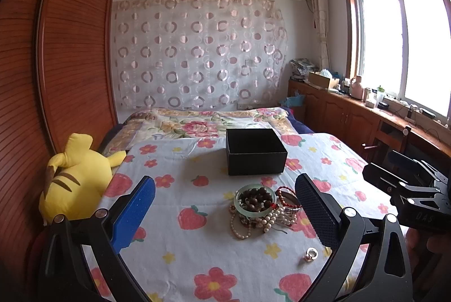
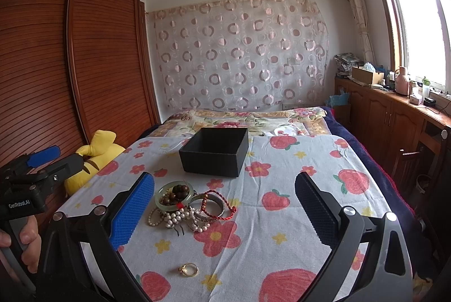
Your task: Organize jewelry
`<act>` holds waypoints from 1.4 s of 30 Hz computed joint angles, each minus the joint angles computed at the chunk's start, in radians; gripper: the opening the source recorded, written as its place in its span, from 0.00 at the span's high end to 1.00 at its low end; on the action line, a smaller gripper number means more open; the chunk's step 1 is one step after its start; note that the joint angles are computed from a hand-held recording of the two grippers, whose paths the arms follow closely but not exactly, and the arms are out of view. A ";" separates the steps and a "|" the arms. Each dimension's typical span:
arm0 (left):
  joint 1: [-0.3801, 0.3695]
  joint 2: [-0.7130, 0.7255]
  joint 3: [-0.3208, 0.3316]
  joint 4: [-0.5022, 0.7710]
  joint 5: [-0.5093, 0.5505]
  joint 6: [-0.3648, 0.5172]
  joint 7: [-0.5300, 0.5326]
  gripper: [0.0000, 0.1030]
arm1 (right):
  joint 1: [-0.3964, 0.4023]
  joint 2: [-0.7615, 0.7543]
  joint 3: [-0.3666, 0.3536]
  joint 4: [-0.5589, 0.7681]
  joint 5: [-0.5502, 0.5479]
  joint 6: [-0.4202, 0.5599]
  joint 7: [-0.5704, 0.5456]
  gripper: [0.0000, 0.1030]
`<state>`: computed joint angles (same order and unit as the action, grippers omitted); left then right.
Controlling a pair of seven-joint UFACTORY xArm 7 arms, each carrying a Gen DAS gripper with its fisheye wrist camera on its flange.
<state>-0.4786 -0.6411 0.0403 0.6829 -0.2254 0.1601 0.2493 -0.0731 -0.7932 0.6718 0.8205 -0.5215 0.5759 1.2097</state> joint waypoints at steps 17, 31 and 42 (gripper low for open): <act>0.004 -0.012 -0.004 0.000 0.004 0.010 -0.007 0.07 | 0.004 0.004 -0.001 0.004 -0.004 0.004 0.004 0.02; 0.012 -0.017 -0.014 0.009 0.007 0.023 -0.017 0.07 | 0.010 -0.003 -0.010 -0.007 -0.003 0.000 0.001 0.02; -0.001 -0.003 0.009 -0.002 -0.007 0.057 0.013 0.07 | 0.040 0.022 0.003 -0.040 0.005 -0.018 0.003 0.02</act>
<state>-0.4792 -0.6439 0.0494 0.6811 -0.2325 0.2168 0.2625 -0.0335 -0.7710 0.6747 0.7806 -0.5167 0.5576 1.2122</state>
